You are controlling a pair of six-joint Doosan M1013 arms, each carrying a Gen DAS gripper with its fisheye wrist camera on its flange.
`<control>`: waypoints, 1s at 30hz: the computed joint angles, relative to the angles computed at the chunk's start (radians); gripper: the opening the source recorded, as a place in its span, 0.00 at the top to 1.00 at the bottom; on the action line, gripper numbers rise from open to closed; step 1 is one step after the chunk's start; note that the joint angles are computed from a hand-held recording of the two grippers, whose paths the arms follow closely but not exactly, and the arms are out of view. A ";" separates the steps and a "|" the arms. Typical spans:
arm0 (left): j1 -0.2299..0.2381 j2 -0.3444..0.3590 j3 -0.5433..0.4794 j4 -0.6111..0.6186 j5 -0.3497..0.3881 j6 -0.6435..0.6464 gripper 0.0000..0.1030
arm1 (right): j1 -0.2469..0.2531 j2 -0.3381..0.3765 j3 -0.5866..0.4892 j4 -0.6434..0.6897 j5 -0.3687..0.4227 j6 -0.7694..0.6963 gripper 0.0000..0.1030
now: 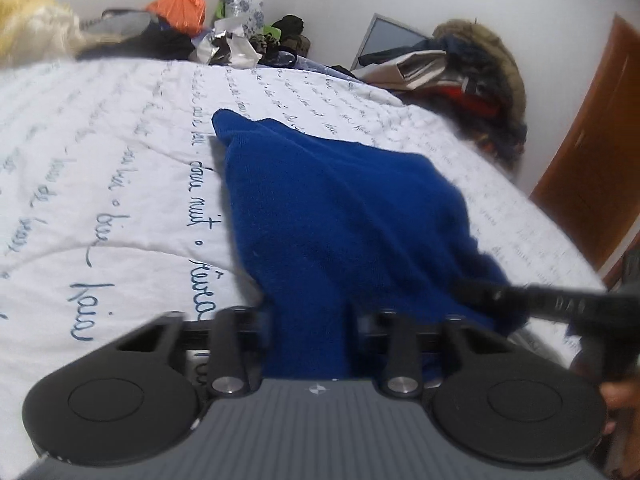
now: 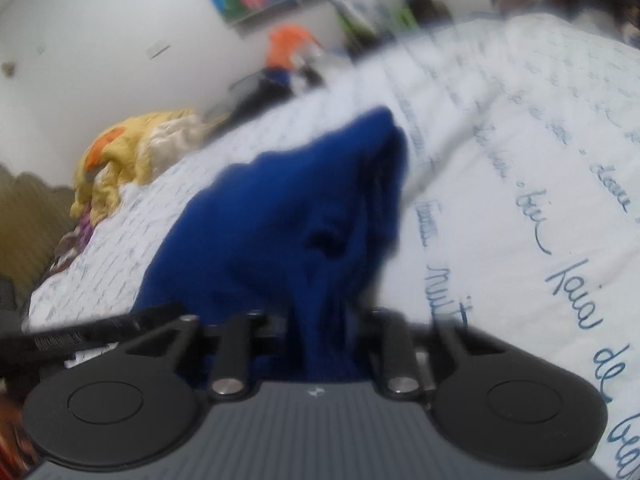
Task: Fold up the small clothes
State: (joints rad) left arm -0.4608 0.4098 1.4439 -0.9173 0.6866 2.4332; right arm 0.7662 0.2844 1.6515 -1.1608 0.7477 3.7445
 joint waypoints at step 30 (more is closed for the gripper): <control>-0.059 -0.120 0.165 0.327 -0.335 -0.155 0.10 | 0.129 0.171 -0.278 0.038 0.423 -0.464 0.44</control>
State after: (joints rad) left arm -0.5198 0.2900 1.6087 -0.5904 0.3512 2.2781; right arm 0.8954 0.4551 1.3734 -1.1223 1.1710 3.2809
